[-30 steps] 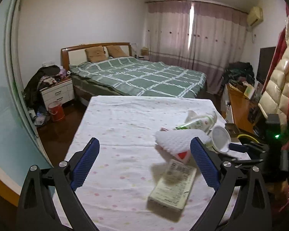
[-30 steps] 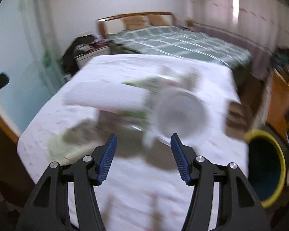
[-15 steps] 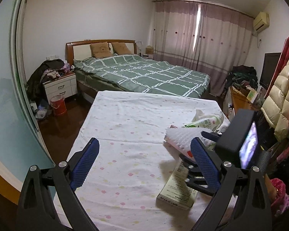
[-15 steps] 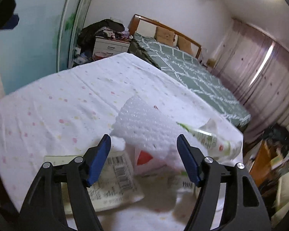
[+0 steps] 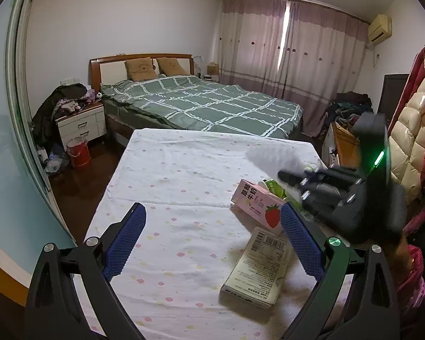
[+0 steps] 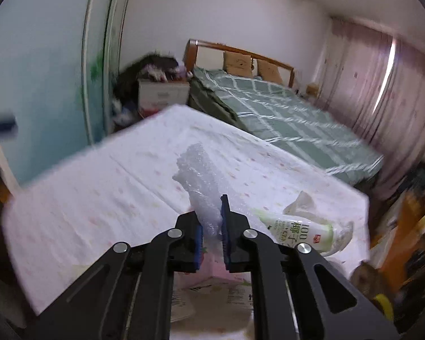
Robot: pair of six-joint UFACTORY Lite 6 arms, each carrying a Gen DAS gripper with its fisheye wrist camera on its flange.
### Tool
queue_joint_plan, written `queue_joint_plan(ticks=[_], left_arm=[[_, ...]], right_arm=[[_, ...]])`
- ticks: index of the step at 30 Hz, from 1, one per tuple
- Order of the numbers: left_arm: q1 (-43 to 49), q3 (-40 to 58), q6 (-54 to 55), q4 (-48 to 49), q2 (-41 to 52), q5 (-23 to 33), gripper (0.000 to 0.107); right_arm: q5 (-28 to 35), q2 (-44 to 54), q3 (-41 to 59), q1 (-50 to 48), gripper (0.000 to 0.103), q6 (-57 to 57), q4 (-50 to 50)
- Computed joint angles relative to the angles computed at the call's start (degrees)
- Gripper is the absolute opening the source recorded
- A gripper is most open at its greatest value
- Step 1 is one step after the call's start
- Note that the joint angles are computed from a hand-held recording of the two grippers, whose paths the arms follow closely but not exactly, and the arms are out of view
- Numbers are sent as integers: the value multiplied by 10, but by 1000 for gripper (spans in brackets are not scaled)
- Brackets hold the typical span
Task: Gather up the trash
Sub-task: 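Grasp the white foam net with the right gripper, then drop the foam net into the yellow bin with the right gripper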
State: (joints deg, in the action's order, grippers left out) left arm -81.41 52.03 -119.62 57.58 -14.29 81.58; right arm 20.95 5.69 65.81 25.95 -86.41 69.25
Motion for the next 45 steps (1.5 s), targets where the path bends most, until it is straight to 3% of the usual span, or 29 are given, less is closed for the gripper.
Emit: queue_joint_plan(ticks=[6,14,22,31,34,36,38,39,45], left_arm=[[13,3,4,8,15,-31,94],[50,13,12,29,47,-106,94],[101,51,29,54,112,-205,94],[131,112,55,59,184,-266,94],[143,128,65,58,202,-286,94],[142,132,69,54,205,-288,94],[148,138,75,52,213,-298,94],[151,141,76,52,218,-304,94],[169,134,80,51,226,-340,94]], right_arm=[[221,15,84,-149,10,85,-18],[327,-9,98,-329,10,93,-2],[308,126,200,-510,11,108,-29],[245,372,391,-567,12,183,-112],[227,414,419,-567,13,205,-134],[212,433,433,-567,20,216,-149],[205,449,447,-569,42,227,-158],[198,450,445,-569,47,225,-159],[191,426,413,-576,49,210,-149]])
